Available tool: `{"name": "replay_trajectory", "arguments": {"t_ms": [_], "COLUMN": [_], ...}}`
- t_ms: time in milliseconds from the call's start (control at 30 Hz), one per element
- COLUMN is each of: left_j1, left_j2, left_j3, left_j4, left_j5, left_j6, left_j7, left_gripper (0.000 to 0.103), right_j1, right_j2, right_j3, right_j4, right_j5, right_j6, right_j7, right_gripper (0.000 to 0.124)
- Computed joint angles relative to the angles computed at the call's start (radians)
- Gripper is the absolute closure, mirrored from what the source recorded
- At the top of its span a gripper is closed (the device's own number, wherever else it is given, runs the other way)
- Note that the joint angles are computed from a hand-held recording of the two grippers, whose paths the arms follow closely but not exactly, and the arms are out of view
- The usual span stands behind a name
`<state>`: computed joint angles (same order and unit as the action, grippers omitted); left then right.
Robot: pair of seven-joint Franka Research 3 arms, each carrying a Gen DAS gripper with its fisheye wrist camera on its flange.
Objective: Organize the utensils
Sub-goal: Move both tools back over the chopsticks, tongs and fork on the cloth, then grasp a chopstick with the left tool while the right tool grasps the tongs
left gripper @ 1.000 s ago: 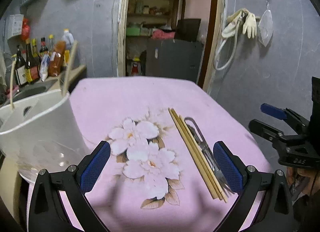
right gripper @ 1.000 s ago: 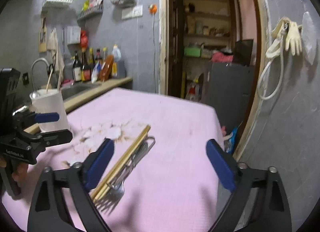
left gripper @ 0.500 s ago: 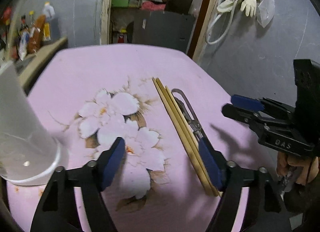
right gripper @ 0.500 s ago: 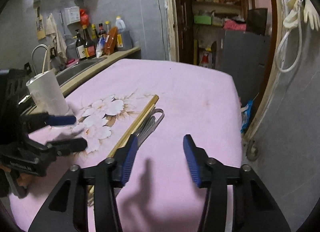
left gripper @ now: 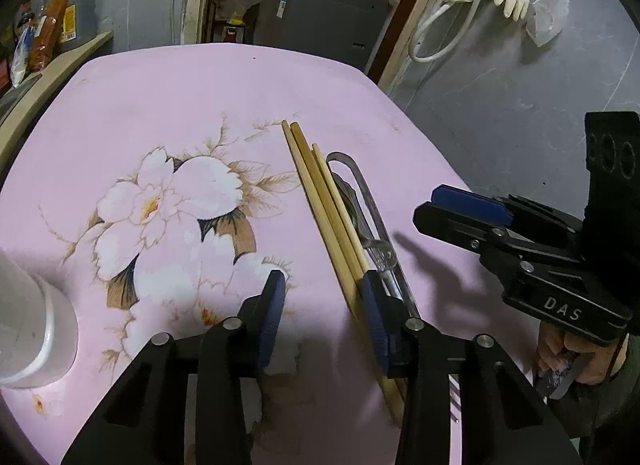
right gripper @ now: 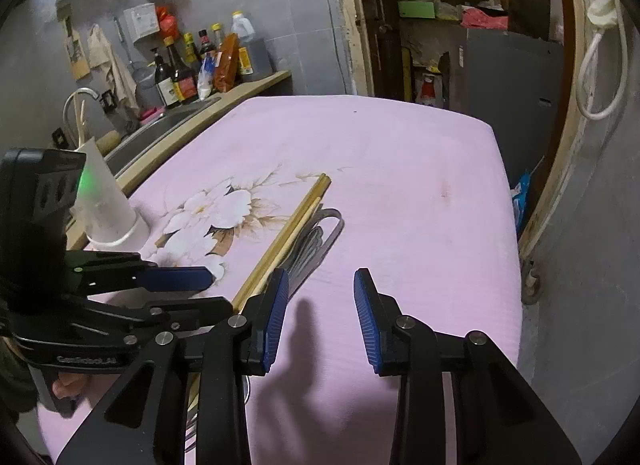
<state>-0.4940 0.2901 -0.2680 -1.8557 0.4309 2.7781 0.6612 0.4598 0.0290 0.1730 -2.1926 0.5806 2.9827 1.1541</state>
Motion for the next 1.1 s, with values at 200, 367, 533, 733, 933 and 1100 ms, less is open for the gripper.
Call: {"name": "replay_trajectory", "arguments": {"t_ms": [200, 367, 533, 733, 933, 1100], "left_j1": [0.008, -0.012, -0.016, -0.004, 0.006, 0.010], "left_j2": [0.018, 0.048, 0.095, 0.087, 0.018, -0.051], "left_j3": [0.000, 0.020, 0.010, 0.002, 0.004, 0.000], "left_j4": [0.031, 0.090, 0.177, 0.171, 0.080, -0.007], "left_j5": [-0.023, 0.004, -0.018, -0.060, -0.053, -0.028], "left_j6": [-0.023, -0.077, -0.164, -0.175, -0.156, -0.138], "left_j7": [0.012, -0.017, 0.010, 0.036, 0.019, -0.023], "left_gripper": [0.082, 0.085, 0.091, 0.096, 0.097, 0.098], "right_j1": [-0.002, -0.003, -0.004, -0.004, 0.003, 0.012], "right_j2": [0.004, 0.007, 0.010, 0.011, 0.023, 0.041], "right_j3": [-0.003, -0.006, -0.008, -0.004, 0.007, 0.008], "right_j4": [0.005, 0.007, 0.009, 0.013, 0.032, 0.057], "right_j5": [-0.009, -0.050, -0.095, -0.101, -0.072, -0.103], "right_j6": [-0.003, -0.009, -0.014, -0.029, -0.059, -0.093], "right_j7": [0.021, 0.057, 0.096, 0.093, 0.047, 0.065], "right_gripper": [0.092, 0.092, 0.092, 0.092, 0.092, 0.092]}}
